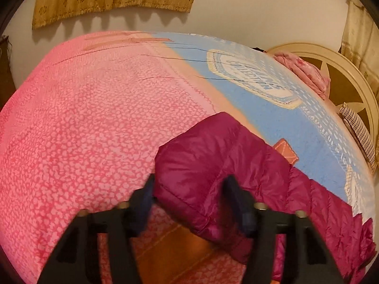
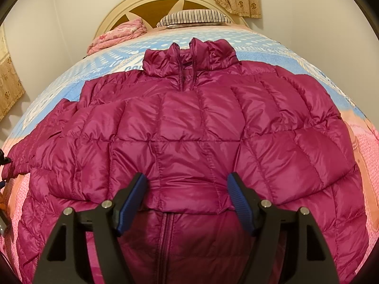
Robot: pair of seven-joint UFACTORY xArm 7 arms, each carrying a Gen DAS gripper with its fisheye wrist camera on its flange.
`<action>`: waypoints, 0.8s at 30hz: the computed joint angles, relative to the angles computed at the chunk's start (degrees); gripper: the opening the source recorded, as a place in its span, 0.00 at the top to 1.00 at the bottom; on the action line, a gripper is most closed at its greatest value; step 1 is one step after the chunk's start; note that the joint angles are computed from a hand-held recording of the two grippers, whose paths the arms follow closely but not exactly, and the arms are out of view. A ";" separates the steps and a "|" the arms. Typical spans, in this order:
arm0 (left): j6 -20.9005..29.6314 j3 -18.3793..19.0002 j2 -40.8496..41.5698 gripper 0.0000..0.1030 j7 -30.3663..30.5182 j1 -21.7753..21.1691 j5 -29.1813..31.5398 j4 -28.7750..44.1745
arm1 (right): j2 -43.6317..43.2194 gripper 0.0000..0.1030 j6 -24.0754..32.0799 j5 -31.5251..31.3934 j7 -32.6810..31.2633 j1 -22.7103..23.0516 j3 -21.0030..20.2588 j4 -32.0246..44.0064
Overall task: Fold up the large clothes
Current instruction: 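Grasp the other jacket sleeve with the left gripper and lift it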
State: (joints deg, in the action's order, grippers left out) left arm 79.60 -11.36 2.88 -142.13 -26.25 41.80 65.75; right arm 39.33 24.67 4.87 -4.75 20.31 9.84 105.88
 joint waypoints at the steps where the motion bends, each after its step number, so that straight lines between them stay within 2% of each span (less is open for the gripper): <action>1: -0.28 -0.05 -0.32 0.54 -0.55 -0.08 0.51 -0.39 | 0.00 0.28 -0.01 0.03 0.00 0.00 0.01 -0.01; 3: -3.06 -0.05 -2.61 0.70 -2.31 0.16 2.47 -3.66 | -0.01 0.28 0.01 0.00 0.05 0.07 -0.06 0.00; 6: -6.32 -1.17 -5.51 0.79 -5.29 0.68 5.35 -7.47 | -0.03 0.28 0.04 0.00 0.06 0.07 -0.08 -0.01; 10: -1.10 -2.76 -3.56 0.82 -1.90 0.35 7.46 -3.56 | -0.04 0.28 -0.03 -0.01 0.10 0.12 -0.09 -0.09; 11: 1.39 -3.11 -2.33 0.82 0.13 -0.19 8.84 -1.30 | -0.06 0.28 -0.07 -0.04 0.16 0.18 -0.12 -0.14; 14: 4.79 -3.18 0.50 0.82 4.69 -2.17 14.37 3.99 | -0.07 0.28 -0.07 0.03 0.08 0.07 -0.04 -0.16; 16: 5.65 -2.61 2.26 0.83 7.89 -3.59 18.35 7.17 | -0.08 0.28 0.00 -0.01 0.10 0.08 -0.09 -0.13; 19: 6.33 -1.77 8.69 0.83 17.45 -7.17 27.07 16.78 | -0.09 0.28 -0.05 0.04 0.12 0.07 -0.05 -0.18; 21: 3.73 -0.64 12.49 0.83 23.08 -9.09 31.57 21.88 | -0.07 0.28 -0.01 0.00 0.12 0.08 -0.08 -0.13; 24: -4.57 0.82 18.81 0.83 32.37 -10.83 36.10 29.94 | -0.07 0.28 -0.02 -0.01 0.13 0.09 -0.08 -0.15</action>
